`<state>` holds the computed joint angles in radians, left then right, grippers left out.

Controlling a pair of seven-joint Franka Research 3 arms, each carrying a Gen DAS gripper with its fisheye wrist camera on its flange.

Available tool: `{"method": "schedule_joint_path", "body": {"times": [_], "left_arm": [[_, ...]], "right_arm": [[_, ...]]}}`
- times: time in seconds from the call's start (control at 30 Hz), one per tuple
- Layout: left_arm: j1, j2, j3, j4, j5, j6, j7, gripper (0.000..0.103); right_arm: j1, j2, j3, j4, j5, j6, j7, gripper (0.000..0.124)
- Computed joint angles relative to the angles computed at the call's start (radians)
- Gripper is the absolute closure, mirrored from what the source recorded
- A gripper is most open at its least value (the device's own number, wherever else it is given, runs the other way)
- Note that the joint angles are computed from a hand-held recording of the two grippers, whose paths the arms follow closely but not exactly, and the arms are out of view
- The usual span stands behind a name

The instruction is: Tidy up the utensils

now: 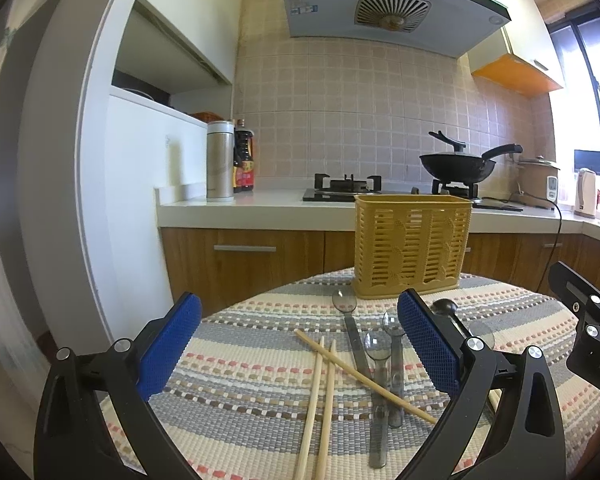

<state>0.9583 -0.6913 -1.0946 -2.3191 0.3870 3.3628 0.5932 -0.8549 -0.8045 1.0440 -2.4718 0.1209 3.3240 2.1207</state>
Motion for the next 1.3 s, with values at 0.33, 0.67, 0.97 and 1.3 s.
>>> {"method": "schedule_joint_path", "body": {"times": [0.33, 0.67, 0.97, 1.3], "left_arm": [[-0.005, 0.004, 0.002, 0.003, 0.005, -0.010, -0.001, 0.008], [-0.007, 0.005, 0.002, 0.005, 0.009, -0.014, -0.005, 0.008], [-0.013, 0.007, 0.009, -0.001, 0.009, 0.000, -0.002, 0.008], [-0.062, 0.102, 0.061, 0.088, 0.073, -0.119, 0.091, 0.008]], "right_arm": [[-0.002, -0.002, 0.001, 0.001, -0.004, 0.000, 0.002, 0.028], [-0.024, -0.003, 0.024, 0.002, -0.003, 0.015, 0.002, 0.028], [-0.013, 0.004, 0.017, 0.001, 0.002, 0.015, -0.005, 0.028], [0.136, 0.186, -0.154, 0.102, -0.074, -0.234, -0.020, 0.028]]}}
